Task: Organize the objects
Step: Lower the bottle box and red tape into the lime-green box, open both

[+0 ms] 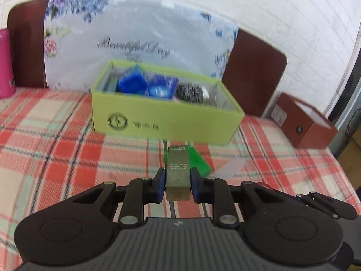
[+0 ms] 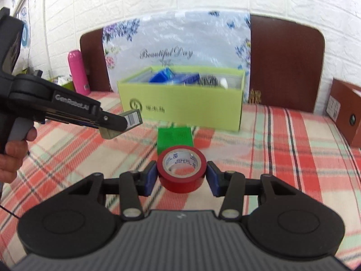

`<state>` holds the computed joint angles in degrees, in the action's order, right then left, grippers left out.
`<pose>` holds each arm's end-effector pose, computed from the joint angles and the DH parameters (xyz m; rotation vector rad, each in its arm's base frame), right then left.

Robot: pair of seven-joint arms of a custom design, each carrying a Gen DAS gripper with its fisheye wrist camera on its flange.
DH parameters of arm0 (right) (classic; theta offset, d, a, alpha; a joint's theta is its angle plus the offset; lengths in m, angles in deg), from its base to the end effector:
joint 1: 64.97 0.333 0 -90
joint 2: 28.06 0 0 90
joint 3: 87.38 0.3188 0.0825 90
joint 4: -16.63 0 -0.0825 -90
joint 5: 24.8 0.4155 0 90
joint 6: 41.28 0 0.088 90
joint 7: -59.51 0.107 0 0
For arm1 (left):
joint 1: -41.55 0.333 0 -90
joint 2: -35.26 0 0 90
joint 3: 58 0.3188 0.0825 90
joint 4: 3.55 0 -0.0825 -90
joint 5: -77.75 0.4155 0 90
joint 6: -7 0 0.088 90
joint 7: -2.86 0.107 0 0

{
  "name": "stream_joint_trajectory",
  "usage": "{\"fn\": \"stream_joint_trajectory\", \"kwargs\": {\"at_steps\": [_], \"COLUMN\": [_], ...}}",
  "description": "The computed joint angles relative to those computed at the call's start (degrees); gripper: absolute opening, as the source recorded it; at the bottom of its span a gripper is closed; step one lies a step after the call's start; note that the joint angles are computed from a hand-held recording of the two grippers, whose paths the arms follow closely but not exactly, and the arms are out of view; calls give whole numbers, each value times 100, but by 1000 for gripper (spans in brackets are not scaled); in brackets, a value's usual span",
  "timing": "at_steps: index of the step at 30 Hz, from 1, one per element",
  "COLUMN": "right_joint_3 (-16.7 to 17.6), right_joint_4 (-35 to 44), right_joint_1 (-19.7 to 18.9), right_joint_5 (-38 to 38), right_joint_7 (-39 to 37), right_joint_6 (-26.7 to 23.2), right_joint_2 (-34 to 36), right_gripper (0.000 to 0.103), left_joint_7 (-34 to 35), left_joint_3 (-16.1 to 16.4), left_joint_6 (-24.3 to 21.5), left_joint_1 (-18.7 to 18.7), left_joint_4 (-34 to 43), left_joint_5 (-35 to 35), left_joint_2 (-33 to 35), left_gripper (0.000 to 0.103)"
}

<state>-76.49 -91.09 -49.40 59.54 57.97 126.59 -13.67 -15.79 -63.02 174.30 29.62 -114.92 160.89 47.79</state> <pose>0.6240 0.2315 0.4100 -1.9425 0.9354 -0.4562 0.6021 -0.2454 0.4019 -1.9104 1.4415 -1.0293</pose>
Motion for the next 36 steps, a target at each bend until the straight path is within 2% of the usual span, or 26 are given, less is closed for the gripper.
{"fn": "stream_joint_trajectory", "kwargs": {"at_steps": [3,7,12,18,20,22,23,24,25,26,27,28,29,30,31,34,36], "right_joint_3": [33,131,35,-930,-1114,-1182,-1166,-1128,-1064,-801,-374,51,493,969,1429,2532,2665], "right_joint_4": [473,1331,2699,4400,4868,5399,5674,5796,5717,5479,5217,4951,4698,4459,4234,3675,3366], "right_joint_1": [-3,20,276,1015,1117,1129,1111,1072,1040,935,736,512,263,-16,-293,-1027,-1204], "right_joint_5": [37,-130,-1329,-3072,-3429,-3711,-3733,-3950,-4020,-3882,-3749,-3634,-3535,-3447,-3394,-3503,-3576], "right_joint_7": [-95,-4,1252,3447,3917,4317,4338,4533,4585,4313,3907,3493,3095,2713,2403,1928,2024], "right_joint_6": [-26,207,544,495,394,187,73,-31,-2,245,537,787,1034,1296,1573,2127,2172], "right_joint_2": [223,757,1774,3107,3481,3885,4093,4199,4181,4070,3946,3818,3708,3625,3567,3488,3320], "right_gripper": [46,46,46,46,46,46,56,66,80,84,86,92,99,102,102,103,103], "left_joint_7": [94,439,1331,2394,2551,2397,2184,2149,2053,1629,915,372,151,152,118,166,256], "left_joint_3": [46,89,217,433,547,824,1010,1066,1129,1340,1628,1762,1760,1679,1594,1314,1124], "left_joint_6": [-70,-220,-104,-294,-290,-145,-19,55,67,70,60,16,-16,-61,-95,-145,-251], "left_joint_1": [57,134,327,270,212,38,-75,-95,-140,-315,-558,-684,-695,-642,-583,-398,-319], "left_joint_4": [175,559,1217,1836,1985,2119,2157,2146,2086,2010,1936,1860,1769,1682,1593,1393,1278], "left_joint_5": [63,2,-1034,-1994,-2174,-2033,-1833,-1806,-1775,-1471,-856,-339,-104,-116,-152,-271,-295], "left_joint_2": [-46,74,599,1182,1339,1484,1539,1557,1531,1480,1418,1351,1283,1226,1172,1037,927], "left_gripper": [23,23,23,23,23,23,27,45,57,75,78,79,79,79,79,79,79]}}
